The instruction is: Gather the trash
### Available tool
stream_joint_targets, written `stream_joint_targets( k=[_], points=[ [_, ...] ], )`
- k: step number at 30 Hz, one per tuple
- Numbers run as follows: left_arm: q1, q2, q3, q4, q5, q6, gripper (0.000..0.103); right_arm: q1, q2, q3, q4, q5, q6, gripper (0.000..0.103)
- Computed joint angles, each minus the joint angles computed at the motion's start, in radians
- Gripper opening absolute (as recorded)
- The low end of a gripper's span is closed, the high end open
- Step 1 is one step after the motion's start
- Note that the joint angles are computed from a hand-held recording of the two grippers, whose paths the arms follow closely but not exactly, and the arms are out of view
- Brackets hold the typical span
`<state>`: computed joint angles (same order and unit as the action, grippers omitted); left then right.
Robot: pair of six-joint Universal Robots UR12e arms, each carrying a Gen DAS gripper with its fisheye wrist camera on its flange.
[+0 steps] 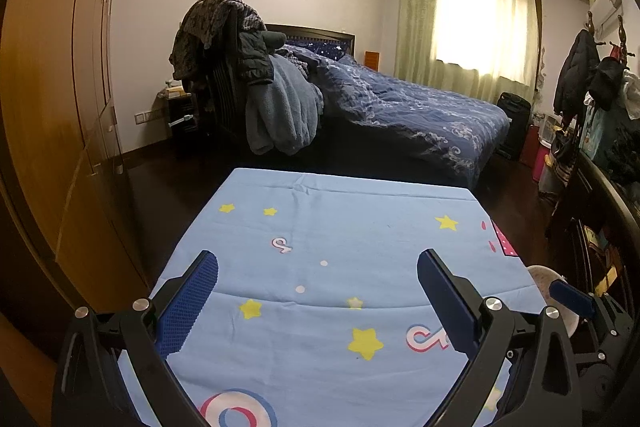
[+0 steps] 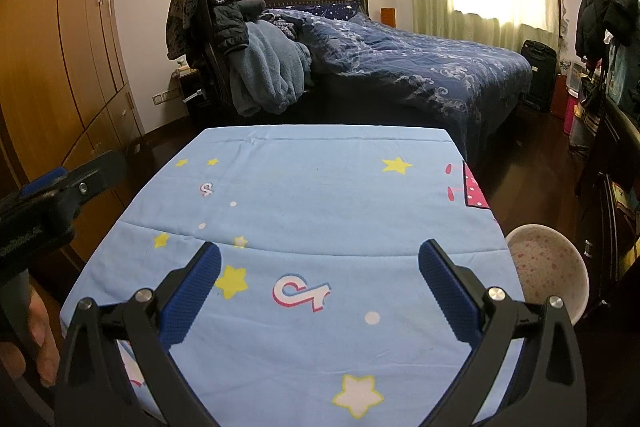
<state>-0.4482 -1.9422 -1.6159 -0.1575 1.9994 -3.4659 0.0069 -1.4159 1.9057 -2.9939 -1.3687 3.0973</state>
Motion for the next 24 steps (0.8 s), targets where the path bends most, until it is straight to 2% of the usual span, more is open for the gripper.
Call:
stream_joint_targets(
  k=[24],
  points=[
    [0.003,0.0,-0.004,0.007,-0.015,0.009,0.099,-0.001,0.007,-0.001,0.012,0.002,0.002,0.099]
  ],
)
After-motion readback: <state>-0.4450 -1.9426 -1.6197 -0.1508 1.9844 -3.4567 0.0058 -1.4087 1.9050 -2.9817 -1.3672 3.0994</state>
